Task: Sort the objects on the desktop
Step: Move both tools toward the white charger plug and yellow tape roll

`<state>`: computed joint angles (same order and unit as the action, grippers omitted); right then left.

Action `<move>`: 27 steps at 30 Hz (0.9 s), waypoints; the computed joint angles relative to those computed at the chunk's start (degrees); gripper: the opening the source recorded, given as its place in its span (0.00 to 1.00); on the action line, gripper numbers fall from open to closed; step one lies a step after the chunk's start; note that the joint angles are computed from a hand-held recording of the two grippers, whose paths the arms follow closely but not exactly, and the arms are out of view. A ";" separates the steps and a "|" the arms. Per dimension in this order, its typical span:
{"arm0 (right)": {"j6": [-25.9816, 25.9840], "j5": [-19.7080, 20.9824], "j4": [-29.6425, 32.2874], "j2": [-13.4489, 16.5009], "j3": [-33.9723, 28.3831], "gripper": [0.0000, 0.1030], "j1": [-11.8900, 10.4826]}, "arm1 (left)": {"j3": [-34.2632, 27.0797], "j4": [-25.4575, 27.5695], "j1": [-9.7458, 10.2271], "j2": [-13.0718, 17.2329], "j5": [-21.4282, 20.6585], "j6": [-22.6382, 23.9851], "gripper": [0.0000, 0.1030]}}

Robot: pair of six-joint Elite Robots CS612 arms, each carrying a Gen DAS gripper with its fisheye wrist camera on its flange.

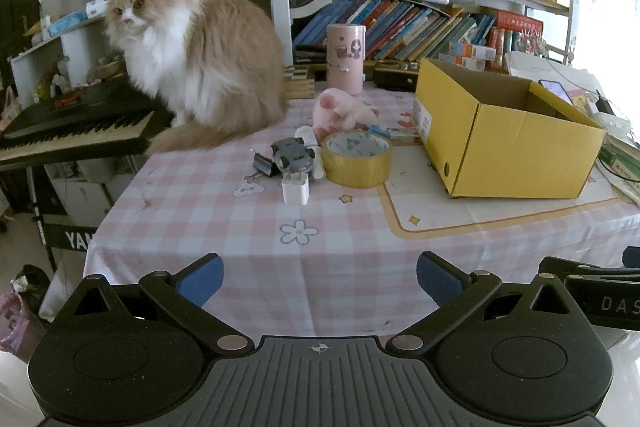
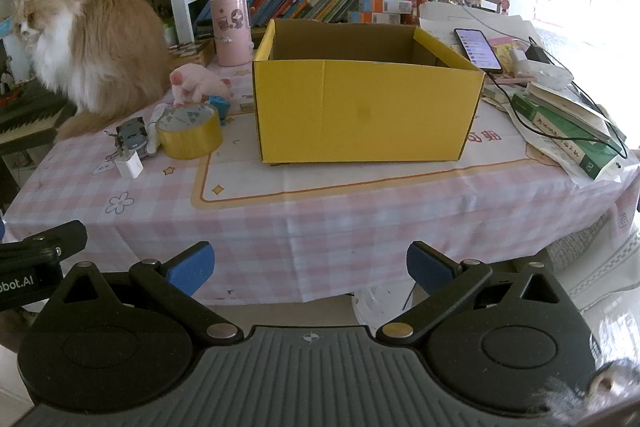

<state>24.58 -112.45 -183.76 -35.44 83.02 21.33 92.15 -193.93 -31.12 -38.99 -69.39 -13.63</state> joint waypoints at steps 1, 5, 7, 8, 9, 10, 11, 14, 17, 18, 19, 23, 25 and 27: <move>0.01 -0.02 0.03 0.00 -0.02 1.00 0.02 | -0.01 0.00 0.00 0.00 -0.02 0.01 1.00; 0.05 -0.08 0.19 0.06 -0.18 1.00 0.05 | -0.47 -0.28 0.24 0.33 -0.59 0.56 1.00; 0.08 -0.14 0.20 0.06 -0.17 1.00 0.07 | -0.72 -0.40 0.33 0.50 -0.84 0.91 1.00; 0.06 -0.07 0.31 0.08 -0.26 1.00 0.06 | -0.79 -0.41 0.36 0.55 -0.94 1.02 1.00; 0.07 -0.08 0.35 0.07 -0.24 1.00 0.07 | -0.84 -0.39 0.37 0.59 -1.02 1.09 1.00; 0.03 -0.05 0.35 0.09 -0.29 1.00 0.07 | -0.88 -0.37 0.40 0.64 -1.12 1.09 1.00; 0.02 -0.05 0.37 0.12 -0.35 1.00 0.07 | -0.89 -0.39 0.43 0.66 -1.23 1.10 1.00; -0.02 0.06 0.47 0.11 -0.28 1.00 0.05 | -0.76 -0.52 0.52 0.67 -1.62 1.14 1.00; -0.34 0.57 1.09 0.47 -1.08 1.00 -0.33 | -0.98 0.03 0.67 0.77 -2.28 1.18 1.00; -0.60 0.75 1.14 0.49 -1.15 1.00 -0.36 | -1.05 0.28 0.70 0.81 -2.44 1.07 1.00; -0.72 0.85 1.12 0.50 -1.14 1.00 -0.38 | -1.11 0.45 0.69 0.84 -2.47 1.00 1.00; -1.41 1.19 0.84 0.55 -1.03 1.00 -0.39 | -1.21 0.74 0.83 0.87 -2.81 0.69 1.00; -1.73 1.11 0.55 0.69 -1.13 1.00 -0.30 | -1.16 1.05 0.86 0.78 -2.92 0.56 1.00; -2.02 1.03 0.09 0.80 -1.14 1.00 -0.26 | -1.25 1.62 0.92 0.76 -3.24 0.38 1.00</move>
<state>22.56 -111.42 -183.67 -34.65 81.88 21.07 90.90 -192.31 -30.20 -38.23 -72.62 -13.25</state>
